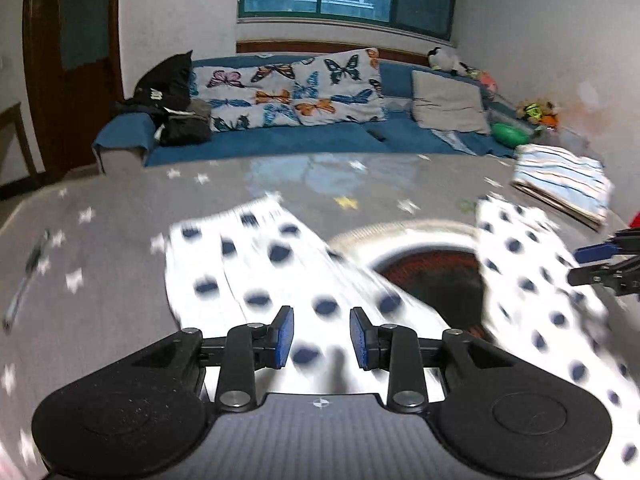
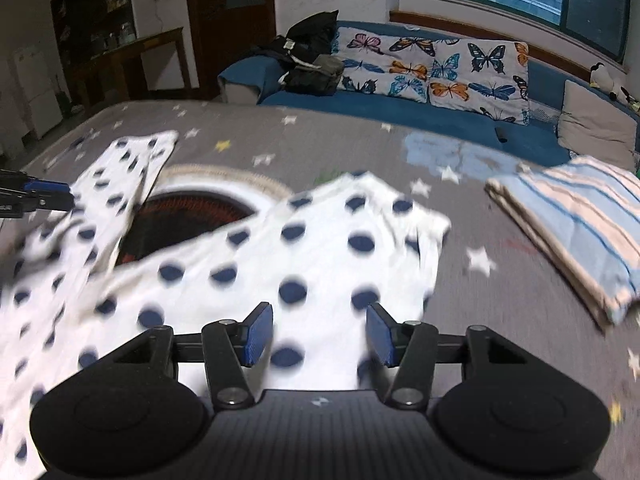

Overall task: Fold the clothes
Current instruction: 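Release the pants with both grippers, leaving them spread on the table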

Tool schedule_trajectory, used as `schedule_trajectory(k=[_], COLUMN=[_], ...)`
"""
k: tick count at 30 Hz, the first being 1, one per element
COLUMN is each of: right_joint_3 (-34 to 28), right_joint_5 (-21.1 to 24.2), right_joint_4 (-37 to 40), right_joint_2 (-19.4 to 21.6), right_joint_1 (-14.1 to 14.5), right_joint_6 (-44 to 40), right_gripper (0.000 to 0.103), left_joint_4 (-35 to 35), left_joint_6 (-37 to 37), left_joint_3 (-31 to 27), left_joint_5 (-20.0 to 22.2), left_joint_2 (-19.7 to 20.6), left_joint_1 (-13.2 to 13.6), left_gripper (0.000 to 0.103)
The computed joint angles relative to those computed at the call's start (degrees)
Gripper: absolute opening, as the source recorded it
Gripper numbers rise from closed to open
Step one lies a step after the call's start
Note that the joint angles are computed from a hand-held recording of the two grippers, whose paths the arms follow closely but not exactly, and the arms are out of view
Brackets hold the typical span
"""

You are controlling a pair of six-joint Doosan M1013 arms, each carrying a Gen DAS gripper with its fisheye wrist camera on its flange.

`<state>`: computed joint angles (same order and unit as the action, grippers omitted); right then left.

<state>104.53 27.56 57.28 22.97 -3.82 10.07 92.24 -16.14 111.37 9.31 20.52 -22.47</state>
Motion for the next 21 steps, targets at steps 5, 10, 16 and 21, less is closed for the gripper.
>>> schedule_trajectory(k=[5, 10, 16, 21], right_joint_3=[2.0, 2.0, -0.2, -3.0], right_joint_5=[-1.6, -1.9, -5.8, -7.8], right_joint_4=[-1.2, 2.3, 4.1, 4.7], right_joint_2=[-0.8, -0.7, 1.3, 3.8], right_joint_1=[-0.7, -1.5, -1.0, -0.5], right_joint_6=[1.6, 2.2, 4.9, 7.3], right_gripper=[0.047, 0.041, 0.033, 0.032], left_joint_4=[9.2, 10.5, 13.0, 13.4], left_joint_6=[-11.6, -17.5, -21.6, -22.3], left_joint_3=[4.0, 6.7, 8.2, 8.5], left_joint_5=[0.3, 2.0, 3.9, 5.0], left_joint_2=[-1.7, -2.5, -3.4, -3.4], left_joint_1=[-1.4, -2.3, -2.9, -3.1], left_gripper=[0.033, 0.031, 0.031, 0.031])
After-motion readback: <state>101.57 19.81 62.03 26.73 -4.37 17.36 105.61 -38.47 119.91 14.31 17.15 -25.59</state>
